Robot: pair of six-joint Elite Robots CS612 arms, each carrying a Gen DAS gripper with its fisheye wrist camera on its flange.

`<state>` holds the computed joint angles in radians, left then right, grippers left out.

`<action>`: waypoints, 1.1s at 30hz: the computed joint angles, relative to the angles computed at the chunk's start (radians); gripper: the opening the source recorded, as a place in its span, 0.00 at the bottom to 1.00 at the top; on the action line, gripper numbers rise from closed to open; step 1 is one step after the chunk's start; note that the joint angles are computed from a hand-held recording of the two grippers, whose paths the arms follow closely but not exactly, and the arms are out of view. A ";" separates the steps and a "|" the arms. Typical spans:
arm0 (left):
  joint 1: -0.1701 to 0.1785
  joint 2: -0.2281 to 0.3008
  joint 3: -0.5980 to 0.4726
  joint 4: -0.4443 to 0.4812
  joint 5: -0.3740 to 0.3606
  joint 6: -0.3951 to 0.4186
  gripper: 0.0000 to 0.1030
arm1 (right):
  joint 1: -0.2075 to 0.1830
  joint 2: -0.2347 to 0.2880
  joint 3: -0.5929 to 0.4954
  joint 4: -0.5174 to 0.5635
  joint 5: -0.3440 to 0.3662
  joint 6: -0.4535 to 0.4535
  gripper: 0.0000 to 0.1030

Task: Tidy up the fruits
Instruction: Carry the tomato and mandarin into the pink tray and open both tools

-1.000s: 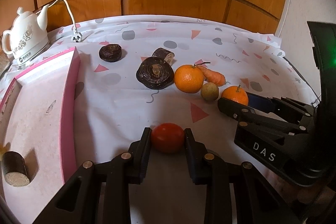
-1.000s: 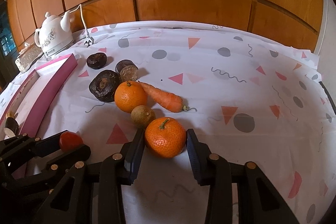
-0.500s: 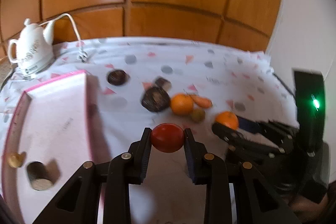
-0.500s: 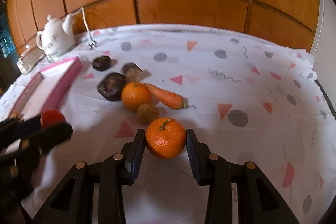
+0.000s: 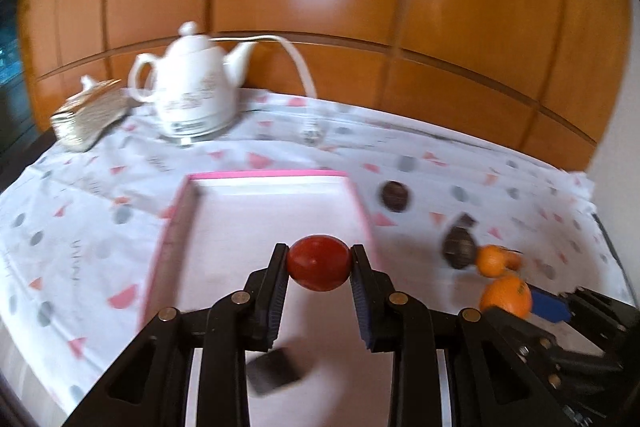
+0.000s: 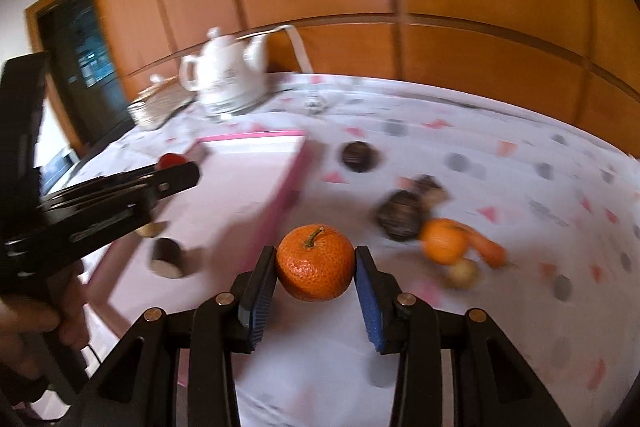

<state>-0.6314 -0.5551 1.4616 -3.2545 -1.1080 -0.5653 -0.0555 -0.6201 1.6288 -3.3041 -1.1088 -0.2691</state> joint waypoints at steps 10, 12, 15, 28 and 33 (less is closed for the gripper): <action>0.027 -0.014 0.046 0.040 0.031 -0.080 0.30 | 0.058 0.012 -0.049 0.088 0.020 -0.085 0.38; 0.031 -0.013 0.043 0.054 0.027 -0.095 0.30 | 0.064 0.013 -0.053 0.095 0.015 -0.084 0.38; 0.034 -0.014 0.044 0.075 0.032 -0.122 0.30 | 0.074 0.019 -0.067 0.104 -0.001 -0.084 0.39; 0.036 -0.022 0.060 0.084 0.017 -0.152 0.39 | 0.073 0.022 -0.049 0.071 -0.013 -0.007 0.41; 0.030 -0.025 0.065 0.067 0.005 -0.139 0.48 | 0.056 0.015 -0.023 0.029 -0.019 0.046 0.41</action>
